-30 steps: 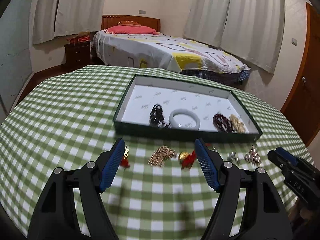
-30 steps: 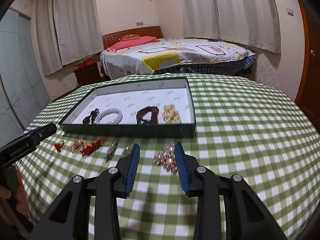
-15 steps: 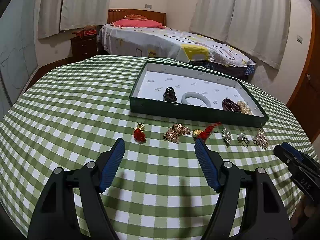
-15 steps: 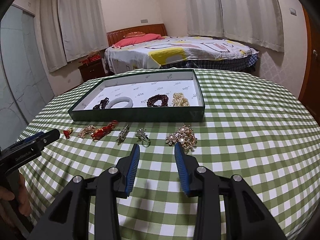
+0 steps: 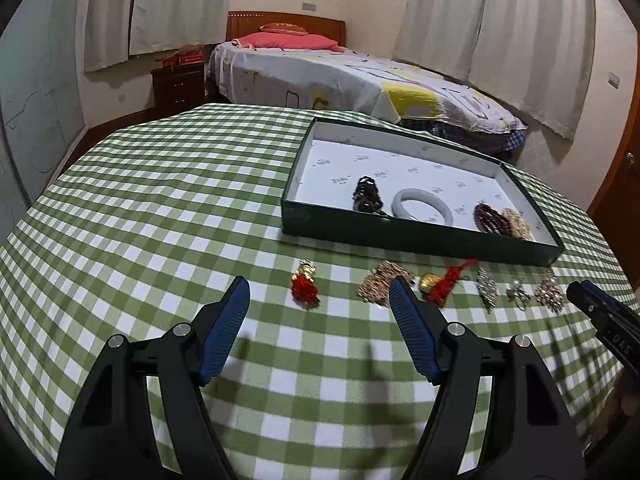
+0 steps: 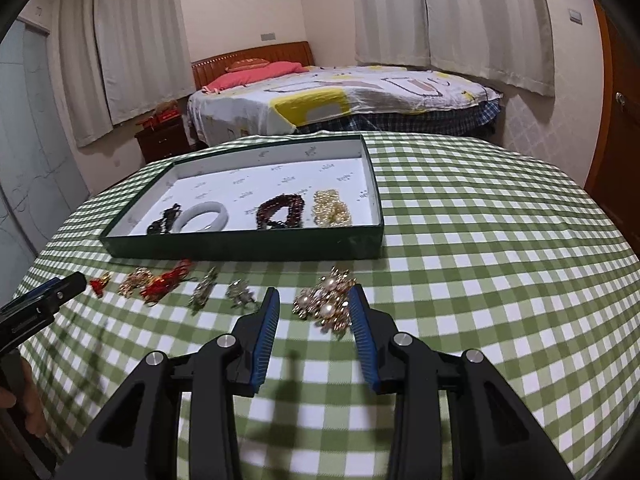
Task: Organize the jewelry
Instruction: 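Move the right tool to the gold pearl brooch while the left tool approaches the red tassel charm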
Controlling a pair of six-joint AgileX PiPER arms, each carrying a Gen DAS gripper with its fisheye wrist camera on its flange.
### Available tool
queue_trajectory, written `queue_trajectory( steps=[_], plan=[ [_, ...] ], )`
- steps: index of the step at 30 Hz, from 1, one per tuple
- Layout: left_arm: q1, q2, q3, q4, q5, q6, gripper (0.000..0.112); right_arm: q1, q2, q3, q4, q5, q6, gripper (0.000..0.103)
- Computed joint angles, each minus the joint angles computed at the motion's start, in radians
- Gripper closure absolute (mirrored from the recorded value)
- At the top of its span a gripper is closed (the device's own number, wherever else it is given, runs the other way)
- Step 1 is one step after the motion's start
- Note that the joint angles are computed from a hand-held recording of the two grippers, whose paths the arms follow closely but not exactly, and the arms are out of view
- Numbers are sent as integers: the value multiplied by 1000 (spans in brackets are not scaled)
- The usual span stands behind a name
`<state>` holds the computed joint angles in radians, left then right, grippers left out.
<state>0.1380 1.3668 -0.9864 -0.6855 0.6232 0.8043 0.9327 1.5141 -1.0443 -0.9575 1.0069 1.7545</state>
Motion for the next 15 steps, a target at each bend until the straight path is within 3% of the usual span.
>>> queue_trajectory(
  steps=[11,15],
  plan=[
    [-40,173,-166,180,54,-205,42,-154,45,-55,181,-121,-207,66],
    [-57,211,-204,220,77,-251,42,-174,66,-80,215,-111,-261,58]
  ],
)
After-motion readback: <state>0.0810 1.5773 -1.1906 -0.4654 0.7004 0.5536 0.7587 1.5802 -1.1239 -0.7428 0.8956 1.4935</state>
